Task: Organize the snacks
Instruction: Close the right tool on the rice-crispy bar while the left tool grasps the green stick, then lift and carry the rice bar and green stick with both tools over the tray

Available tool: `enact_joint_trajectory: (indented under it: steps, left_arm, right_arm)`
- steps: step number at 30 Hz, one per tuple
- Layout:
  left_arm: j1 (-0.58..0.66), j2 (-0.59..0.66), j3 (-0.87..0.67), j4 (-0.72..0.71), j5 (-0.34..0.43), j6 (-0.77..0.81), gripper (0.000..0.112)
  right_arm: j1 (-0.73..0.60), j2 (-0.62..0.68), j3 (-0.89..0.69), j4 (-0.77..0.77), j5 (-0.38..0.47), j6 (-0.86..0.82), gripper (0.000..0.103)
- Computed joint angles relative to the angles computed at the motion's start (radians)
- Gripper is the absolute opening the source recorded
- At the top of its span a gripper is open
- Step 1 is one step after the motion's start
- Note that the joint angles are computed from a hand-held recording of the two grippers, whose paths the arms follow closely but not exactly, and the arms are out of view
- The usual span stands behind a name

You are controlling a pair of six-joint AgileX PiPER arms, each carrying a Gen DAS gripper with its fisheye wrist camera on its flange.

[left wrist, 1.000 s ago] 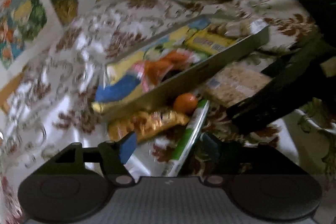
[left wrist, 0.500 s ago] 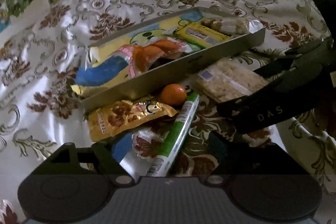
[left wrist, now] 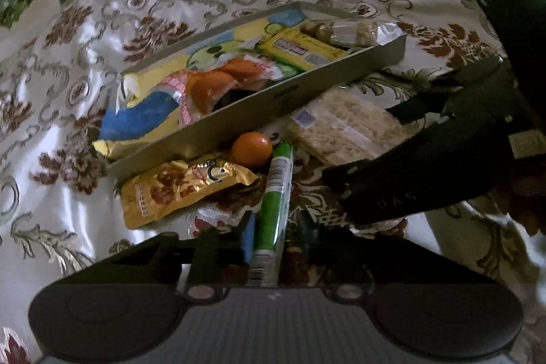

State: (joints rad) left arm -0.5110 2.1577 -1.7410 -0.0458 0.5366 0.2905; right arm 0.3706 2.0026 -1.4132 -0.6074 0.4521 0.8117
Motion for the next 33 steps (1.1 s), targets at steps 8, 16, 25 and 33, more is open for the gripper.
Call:
enact_joint_trajectory:
  steps: [8, 16, 25, 33]
  left_arm:
    - [0.024, 0.038, -0.107, -0.048, 0.127, -0.147, 0.024]
    - [0.048, 0.047, -0.089, -0.124, 0.089, -0.131, 0.029]
    - [0.036, 0.014, -0.063, -0.115, 0.107, -0.196, 0.02]
    - [0.058, -0.056, 0.005, -0.2, 0.161, -0.26, 0.02]
  right_arm:
    - [-0.014, -0.023, 0.0, 0.128, 0.018, -0.103, 0.077]
    - [-0.038, -0.039, 0.015, 0.183, 0.003, -0.127, 0.077]
    - [-0.068, -0.094, 0.057, 0.274, -0.021, -0.183, 0.076]
    - [-0.089, -0.175, 0.133, 0.427, -0.037, -0.294, 0.076]
